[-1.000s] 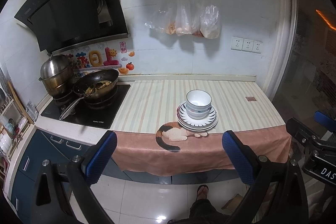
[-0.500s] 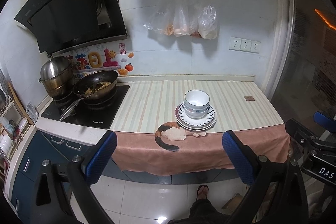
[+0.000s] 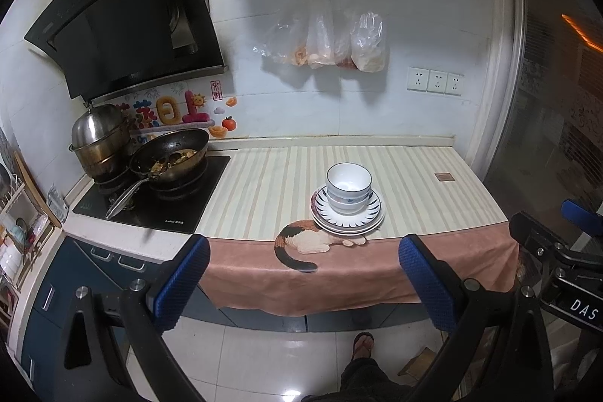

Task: Organize plates and bowls

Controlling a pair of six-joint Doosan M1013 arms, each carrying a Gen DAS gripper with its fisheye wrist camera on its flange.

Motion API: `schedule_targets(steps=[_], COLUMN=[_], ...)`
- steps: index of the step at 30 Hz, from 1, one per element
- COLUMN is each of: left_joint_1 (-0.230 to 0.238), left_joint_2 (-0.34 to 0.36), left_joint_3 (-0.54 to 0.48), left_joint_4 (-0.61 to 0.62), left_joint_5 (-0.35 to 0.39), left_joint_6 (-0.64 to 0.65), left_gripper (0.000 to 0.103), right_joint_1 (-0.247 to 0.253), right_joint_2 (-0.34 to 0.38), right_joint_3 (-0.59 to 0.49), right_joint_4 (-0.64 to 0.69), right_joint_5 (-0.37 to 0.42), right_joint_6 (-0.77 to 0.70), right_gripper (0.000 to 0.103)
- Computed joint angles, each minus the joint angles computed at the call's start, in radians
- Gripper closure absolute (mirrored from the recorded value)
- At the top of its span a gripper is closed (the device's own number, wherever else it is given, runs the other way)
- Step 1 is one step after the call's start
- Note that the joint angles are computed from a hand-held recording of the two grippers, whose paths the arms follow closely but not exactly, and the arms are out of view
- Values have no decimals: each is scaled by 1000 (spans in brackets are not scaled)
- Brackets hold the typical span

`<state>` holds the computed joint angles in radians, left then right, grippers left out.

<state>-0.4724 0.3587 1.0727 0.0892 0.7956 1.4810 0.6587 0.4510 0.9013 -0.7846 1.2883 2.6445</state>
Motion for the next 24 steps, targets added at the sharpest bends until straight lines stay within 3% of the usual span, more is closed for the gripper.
schedule_targets(steps=[24], left_joint_1=[-9], left_joint_2=[0], left_joint_3=[0], left_joint_4=[19], left_joint_5=[-2], left_joint_6=[-22], left_gripper=[0], right_joint_1=[7], right_joint_2=[9], right_joint_3=[-11], right_joint_4=[7], right_joint_5=[16], right_joint_6=[8], right_gripper=[1])
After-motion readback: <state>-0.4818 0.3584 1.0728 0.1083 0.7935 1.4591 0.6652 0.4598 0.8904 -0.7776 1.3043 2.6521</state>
